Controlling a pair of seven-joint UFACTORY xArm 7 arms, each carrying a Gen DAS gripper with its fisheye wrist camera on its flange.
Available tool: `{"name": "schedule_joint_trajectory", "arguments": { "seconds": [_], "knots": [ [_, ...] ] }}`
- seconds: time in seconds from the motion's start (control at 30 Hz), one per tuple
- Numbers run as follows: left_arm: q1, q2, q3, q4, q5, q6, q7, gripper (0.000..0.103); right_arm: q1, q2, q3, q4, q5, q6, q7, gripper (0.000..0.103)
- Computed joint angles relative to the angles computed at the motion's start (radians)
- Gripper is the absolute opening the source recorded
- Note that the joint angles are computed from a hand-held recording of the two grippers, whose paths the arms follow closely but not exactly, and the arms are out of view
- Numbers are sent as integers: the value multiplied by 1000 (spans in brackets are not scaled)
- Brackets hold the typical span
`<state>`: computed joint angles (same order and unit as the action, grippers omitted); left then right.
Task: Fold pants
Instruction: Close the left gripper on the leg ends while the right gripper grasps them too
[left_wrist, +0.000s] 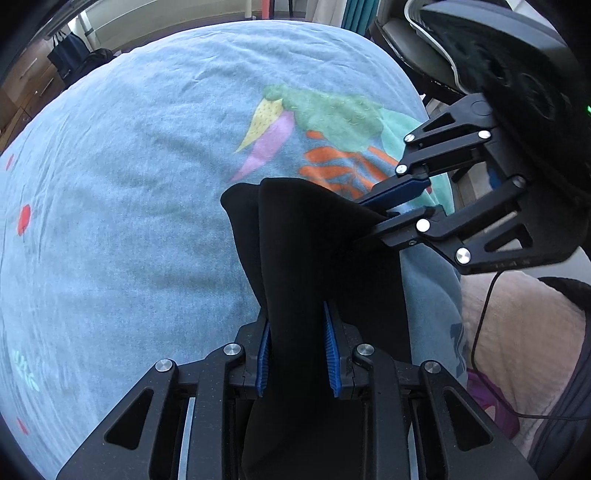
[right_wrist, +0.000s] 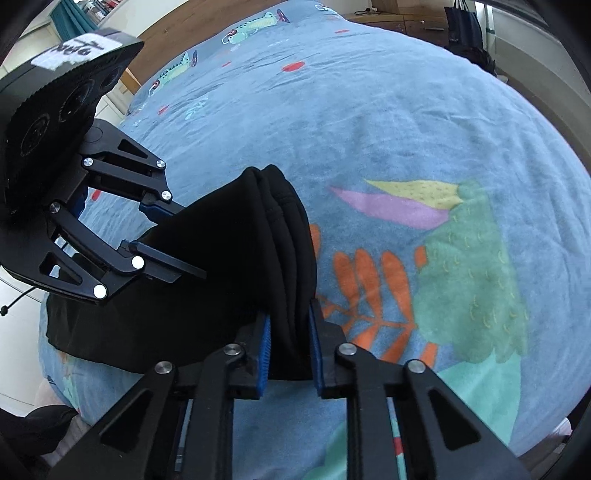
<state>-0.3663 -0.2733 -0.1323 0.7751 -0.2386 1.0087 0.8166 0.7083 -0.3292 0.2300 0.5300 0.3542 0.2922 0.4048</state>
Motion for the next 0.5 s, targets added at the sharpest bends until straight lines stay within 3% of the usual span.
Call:
{"name": "schedule_joint_trajectory", "arguments": {
  "seconds": [0.13, 0.33, 0.5],
  "knots": [
    [-1, -65, 1, -12, 10, 22, -13, 21, -68, -55, 87, 40, -128, 89, 153, 0],
    [8, -227, 35, -68, 3, 74, -9, 21, -20, -156, 99, 65, -145, 136, 216, 0],
    [28, -393, 69, -144, 10, 122, -26, 21, 3, -92, 125, 181, -164, 139, 231, 0]
  ]
}}
